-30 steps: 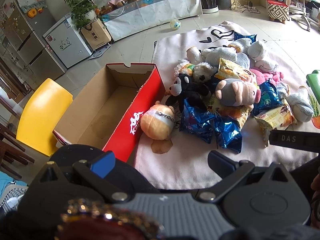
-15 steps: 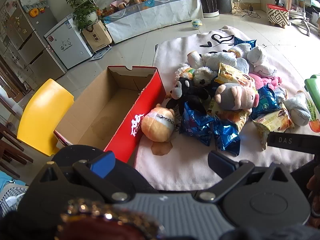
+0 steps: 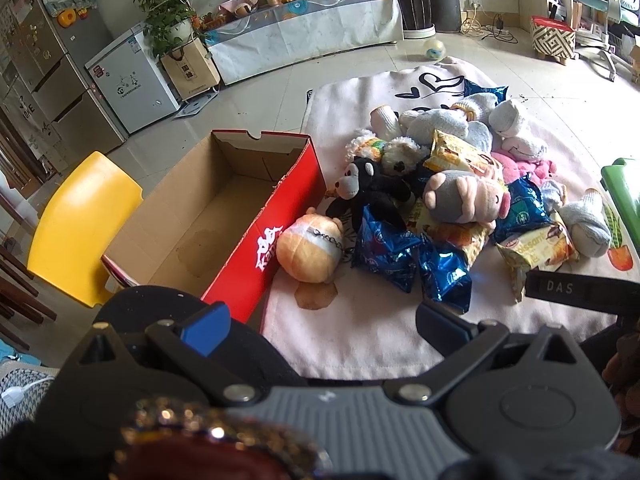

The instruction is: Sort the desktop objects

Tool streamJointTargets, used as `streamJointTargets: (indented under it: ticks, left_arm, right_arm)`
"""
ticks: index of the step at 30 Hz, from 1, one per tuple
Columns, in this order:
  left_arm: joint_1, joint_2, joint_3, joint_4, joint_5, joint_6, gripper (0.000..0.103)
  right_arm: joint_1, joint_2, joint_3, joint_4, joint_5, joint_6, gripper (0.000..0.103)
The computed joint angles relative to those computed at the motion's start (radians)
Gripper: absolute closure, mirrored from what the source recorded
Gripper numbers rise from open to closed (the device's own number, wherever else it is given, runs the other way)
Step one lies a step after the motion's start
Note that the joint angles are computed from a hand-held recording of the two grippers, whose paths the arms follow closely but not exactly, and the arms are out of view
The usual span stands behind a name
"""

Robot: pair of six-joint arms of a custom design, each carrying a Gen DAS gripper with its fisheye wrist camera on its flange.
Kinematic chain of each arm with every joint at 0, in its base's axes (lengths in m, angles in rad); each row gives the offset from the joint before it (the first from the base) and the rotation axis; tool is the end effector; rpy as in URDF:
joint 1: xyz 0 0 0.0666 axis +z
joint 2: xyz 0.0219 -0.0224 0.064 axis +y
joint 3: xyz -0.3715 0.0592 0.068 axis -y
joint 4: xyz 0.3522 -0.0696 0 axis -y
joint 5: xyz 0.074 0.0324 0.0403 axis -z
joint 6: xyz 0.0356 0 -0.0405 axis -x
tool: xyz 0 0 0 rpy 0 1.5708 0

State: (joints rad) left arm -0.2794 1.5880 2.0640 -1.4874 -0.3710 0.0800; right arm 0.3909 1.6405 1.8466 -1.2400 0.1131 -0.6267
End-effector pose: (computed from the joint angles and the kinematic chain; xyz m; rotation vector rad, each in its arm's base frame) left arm 0.4514 -0.1165 0.5713 0.1152 2.5102 0.3345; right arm 0.4789 0.1926 0.4745 0.3474 2.5875 0.2208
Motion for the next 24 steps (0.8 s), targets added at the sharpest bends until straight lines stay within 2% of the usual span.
streamJointTargets:
  ticks: [11, 20, 24]
  left_arm:
    - [-0.002, 0.005, 0.007, -0.008, -0.005, 0.000, 0.000]
    - [-0.003, 0.005, 0.008, -0.010, -0.007, 0.000, 0.000]
    - [-0.004, 0.002, 0.004, -0.006, -0.009, -0.004, 0.000]
  right_arm:
    - [0.002, -0.010, -0.004, 0.019, -0.001, -0.008, 0.018]
    - [0.004, -0.020, -0.013, 0.037, 0.015, -0.015, 0.027]
    - [0.005, -0.021, -0.014, 0.037, 0.022, -0.010, 0.038]
